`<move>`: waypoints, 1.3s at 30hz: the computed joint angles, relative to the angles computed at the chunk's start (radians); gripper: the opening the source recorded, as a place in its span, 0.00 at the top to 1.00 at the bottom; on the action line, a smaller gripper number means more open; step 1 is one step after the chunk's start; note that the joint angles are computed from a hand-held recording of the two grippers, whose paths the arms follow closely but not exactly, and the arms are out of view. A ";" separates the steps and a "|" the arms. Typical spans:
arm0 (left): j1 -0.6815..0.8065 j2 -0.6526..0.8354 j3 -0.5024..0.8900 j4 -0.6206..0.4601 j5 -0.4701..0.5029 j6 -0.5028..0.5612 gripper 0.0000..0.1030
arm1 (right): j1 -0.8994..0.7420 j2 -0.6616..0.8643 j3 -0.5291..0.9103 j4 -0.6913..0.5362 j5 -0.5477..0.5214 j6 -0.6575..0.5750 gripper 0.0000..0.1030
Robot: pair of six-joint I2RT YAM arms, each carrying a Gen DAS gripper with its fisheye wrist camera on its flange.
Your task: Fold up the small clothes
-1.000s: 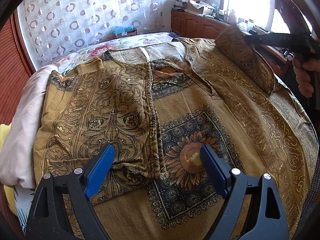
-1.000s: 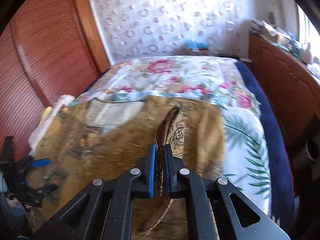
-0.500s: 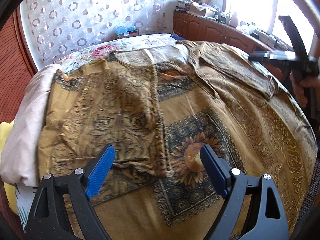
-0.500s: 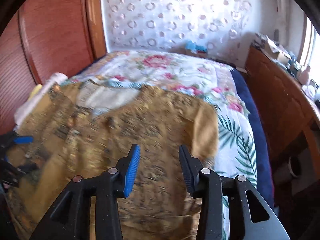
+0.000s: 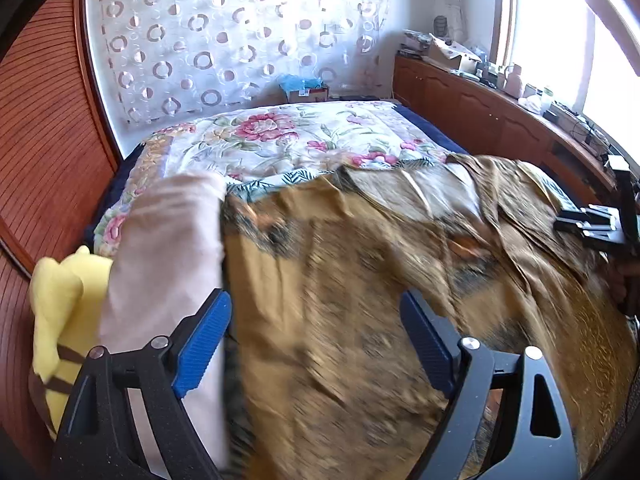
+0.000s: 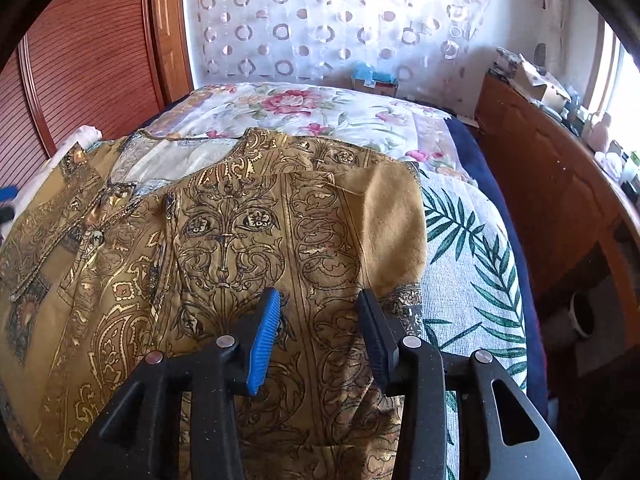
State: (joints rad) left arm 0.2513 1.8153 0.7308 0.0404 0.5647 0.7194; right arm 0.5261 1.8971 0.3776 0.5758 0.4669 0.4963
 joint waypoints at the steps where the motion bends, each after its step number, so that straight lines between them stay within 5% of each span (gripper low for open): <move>1: -0.002 0.026 0.048 -0.042 0.003 0.005 0.30 | -0.001 0.007 0.006 0.001 -0.001 -0.001 0.59; 10: -0.080 0.228 0.315 -0.121 -0.126 -0.060 0.63 | 0.004 -0.012 -0.048 0.037 0.005 0.001 0.59; 23: -0.109 0.302 0.362 -0.082 -0.197 -0.076 0.64 | 0.002 -0.019 -0.057 0.042 0.000 0.000 0.59; 25: -0.110 0.292 0.346 -0.058 -0.198 -0.072 0.94 | 0.000 -0.018 -0.057 0.043 -0.002 -0.001 0.59; 30: -0.062 0.212 0.301 0.000 -0.128 -0.114 0.97 | -0.001 -0.018 -0.057 0.045 -0.003 -0.003 0.59; 39: -0.013 0.255 0.384 -0.062 -0.093 -0.112 0.97 | -0.002 -0.016 -0.057 0.047 -0.003 -0.004 0.59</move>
